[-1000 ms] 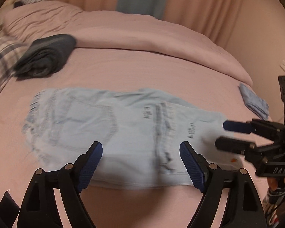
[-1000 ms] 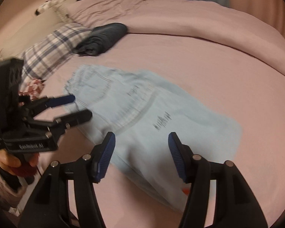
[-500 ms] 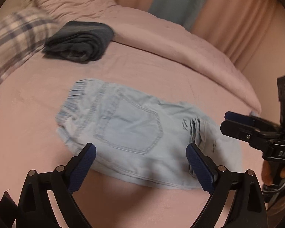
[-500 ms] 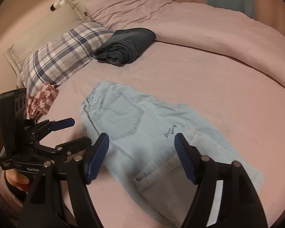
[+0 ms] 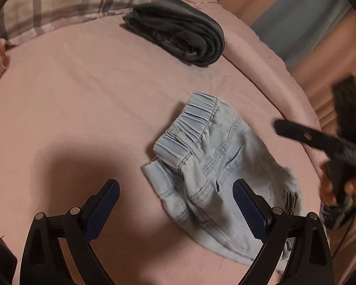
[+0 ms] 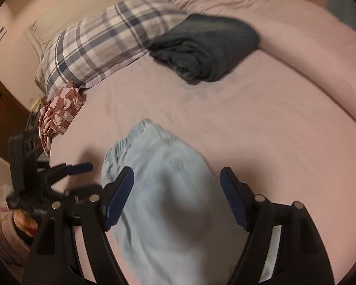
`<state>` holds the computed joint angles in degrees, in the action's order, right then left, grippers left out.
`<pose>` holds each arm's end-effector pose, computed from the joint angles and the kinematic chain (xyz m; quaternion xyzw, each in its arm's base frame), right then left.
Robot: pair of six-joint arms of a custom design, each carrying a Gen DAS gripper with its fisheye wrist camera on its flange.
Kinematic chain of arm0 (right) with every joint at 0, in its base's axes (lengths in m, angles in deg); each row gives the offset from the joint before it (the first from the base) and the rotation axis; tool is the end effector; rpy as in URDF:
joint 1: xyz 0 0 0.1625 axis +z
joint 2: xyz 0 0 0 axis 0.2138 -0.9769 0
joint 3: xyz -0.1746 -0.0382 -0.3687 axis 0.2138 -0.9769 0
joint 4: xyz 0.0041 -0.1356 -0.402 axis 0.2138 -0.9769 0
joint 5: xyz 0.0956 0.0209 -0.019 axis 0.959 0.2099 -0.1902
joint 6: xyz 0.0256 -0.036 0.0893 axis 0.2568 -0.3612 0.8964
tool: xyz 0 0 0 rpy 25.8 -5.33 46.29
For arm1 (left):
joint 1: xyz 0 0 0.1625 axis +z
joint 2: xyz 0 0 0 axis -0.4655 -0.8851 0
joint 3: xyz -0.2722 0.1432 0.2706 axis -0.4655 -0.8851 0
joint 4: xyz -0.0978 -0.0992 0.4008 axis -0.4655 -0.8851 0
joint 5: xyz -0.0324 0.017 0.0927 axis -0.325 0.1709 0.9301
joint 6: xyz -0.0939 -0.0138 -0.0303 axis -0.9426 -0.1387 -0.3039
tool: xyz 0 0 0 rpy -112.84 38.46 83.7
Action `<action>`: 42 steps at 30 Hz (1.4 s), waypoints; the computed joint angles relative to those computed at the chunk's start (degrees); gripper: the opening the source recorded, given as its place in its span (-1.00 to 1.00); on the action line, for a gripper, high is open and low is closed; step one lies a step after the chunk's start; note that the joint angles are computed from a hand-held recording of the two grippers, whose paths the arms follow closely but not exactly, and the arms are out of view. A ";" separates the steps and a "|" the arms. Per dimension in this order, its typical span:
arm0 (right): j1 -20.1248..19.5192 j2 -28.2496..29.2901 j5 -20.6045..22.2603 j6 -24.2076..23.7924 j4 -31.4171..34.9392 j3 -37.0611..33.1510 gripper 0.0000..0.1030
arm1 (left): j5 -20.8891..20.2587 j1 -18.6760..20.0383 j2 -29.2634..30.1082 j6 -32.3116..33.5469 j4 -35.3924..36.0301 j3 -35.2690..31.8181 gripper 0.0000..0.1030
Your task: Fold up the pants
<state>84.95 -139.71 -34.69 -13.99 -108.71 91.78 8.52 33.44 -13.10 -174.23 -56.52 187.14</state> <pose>0.1767 -0.4750 0.1915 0.6022 -0.7857 -0.1389 0.0270 -0.2285 -0.2246 -0.0303 -0.3047 0.8050 -0.4639 0.2095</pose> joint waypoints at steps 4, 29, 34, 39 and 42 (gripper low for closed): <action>2.41 6.74 -1.54 1.26 3.93 -3.25 0.46 | 1.09 1.42 0.81 1.95 -3.16 0.20 0.86; 5.91 14.43 -6.81 -1.41 13.97 -6.20 -0.35 | 2.12 2.19 0.50 1.73 -2.30 0.52 -0.24; 6.22 11.12 -6.71 -5.87 7.83 -2.30 -0.42 | -0.18 2.73 -0.65 -0.08 0.56 -0.32 -0.08; 6.33 7.05 -4.38 -9.76 5.15 -0.02 -0.50 | -0.50 -0.67 -1.42 -2.32 2.89 -0.54 0.19; 5.61 4.95 -1.40 -10.58 6.83 -0.99 -0.53 | -1.91 -2.33 -1.63 -4.46 7.56 -2.45 0.26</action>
<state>90.56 -134.76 -36.09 -24.56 -101.88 90.79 6.62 31.12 -14.74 -178.69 -48.96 184.69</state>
